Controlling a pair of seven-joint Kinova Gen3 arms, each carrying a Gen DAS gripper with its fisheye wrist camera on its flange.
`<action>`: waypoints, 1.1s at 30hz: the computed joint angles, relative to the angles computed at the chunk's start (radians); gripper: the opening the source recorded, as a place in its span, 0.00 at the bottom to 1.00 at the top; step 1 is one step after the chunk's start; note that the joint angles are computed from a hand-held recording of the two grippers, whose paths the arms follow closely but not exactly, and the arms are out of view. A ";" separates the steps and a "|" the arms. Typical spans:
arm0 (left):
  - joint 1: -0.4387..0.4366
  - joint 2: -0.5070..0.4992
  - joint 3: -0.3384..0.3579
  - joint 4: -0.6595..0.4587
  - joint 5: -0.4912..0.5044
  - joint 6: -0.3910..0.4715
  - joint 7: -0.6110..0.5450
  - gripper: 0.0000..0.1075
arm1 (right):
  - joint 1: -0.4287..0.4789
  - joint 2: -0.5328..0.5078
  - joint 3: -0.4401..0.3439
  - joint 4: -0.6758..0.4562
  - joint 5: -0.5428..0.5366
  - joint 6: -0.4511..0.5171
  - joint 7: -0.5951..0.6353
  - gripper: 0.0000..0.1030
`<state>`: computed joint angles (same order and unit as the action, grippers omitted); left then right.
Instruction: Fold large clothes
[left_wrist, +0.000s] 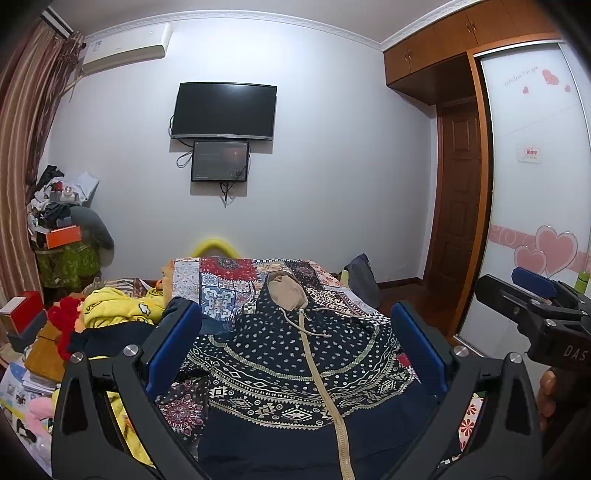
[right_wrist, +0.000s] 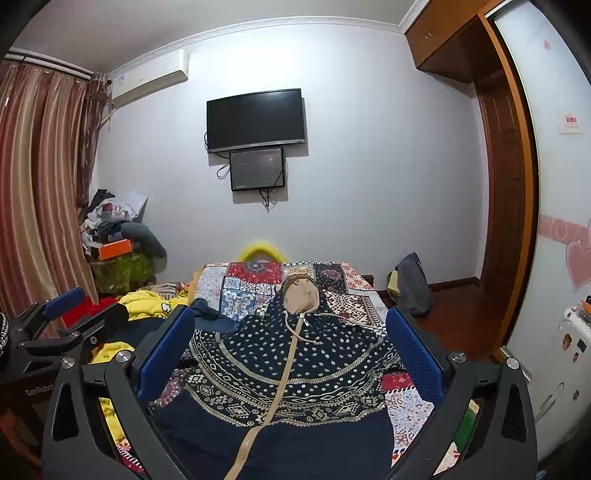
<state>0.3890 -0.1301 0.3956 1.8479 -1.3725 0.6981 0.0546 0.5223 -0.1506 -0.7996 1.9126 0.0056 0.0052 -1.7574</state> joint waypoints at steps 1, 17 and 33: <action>0.000 0.001 0.000 -0.002 0.000 0.000 0.000 0.96 | 0.003 0.001 -0.003 -0.001 0.000 0.000 0.000 1.00; 0.006 0.004 -0.002 -0.011 0.002 0.005 0.000 0.96 | -0.005 0.001 0.006 -0.005 0.012 0.003 -0.008 1.00; -0.011 -0.003 -0.003 -0.009 0.017 -0.015 -0.006 0.96 | 0.003 0.000 -0.002 -0.012 0.031 0.010 -0.024 1.00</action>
<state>0.3779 -0.1328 0.3926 1.8388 -1.3556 0.6832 0.0491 0.5255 -0.1506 -0.8020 1.9001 0.0368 0.0151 -1.7812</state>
